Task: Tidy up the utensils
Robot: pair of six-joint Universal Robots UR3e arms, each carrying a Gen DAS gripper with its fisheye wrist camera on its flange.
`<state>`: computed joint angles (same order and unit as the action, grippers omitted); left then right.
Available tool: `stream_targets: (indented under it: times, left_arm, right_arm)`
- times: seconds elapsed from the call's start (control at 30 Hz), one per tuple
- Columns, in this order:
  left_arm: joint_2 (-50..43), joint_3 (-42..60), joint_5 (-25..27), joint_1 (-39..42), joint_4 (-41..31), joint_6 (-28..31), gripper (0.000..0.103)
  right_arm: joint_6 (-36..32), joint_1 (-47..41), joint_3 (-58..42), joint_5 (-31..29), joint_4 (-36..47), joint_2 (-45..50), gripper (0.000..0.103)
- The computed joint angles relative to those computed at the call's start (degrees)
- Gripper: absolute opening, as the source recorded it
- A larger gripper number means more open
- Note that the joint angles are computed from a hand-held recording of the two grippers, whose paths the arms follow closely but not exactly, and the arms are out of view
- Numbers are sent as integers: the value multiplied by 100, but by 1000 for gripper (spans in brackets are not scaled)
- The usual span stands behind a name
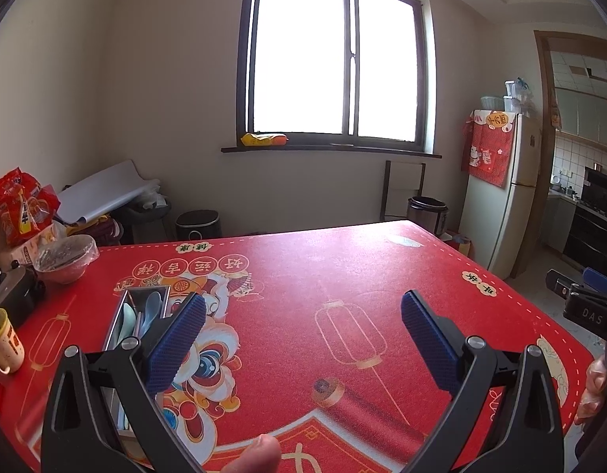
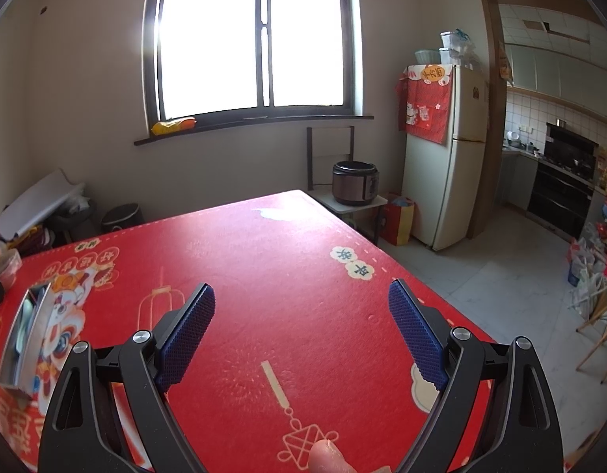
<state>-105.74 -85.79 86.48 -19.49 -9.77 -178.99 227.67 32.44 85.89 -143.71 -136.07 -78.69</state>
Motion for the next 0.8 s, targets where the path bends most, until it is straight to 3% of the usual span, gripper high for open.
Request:
stream_targets:
  times: [0.17, 0.27, 0.4, 0.8]
  left_arm:
    - [-38, 77, -49, 8, -136, 32, 97]
    - [-5, 83, -395, 140, -286, -10, 97]
    - [-33, -46, 105, -19, 131, -23, 97]
    - [-117, 185, 314, -91, -193, -2, 97]
  right_arm:
    - [15, -9, 43, 8, 20, -40, 86]
    - [24, -5, 28, 3, 46, -37, 86]
    - [30, -12, 41, 1, 74, -59, 86]
    - [38, -28, 20, -2, 156, -99, 86]
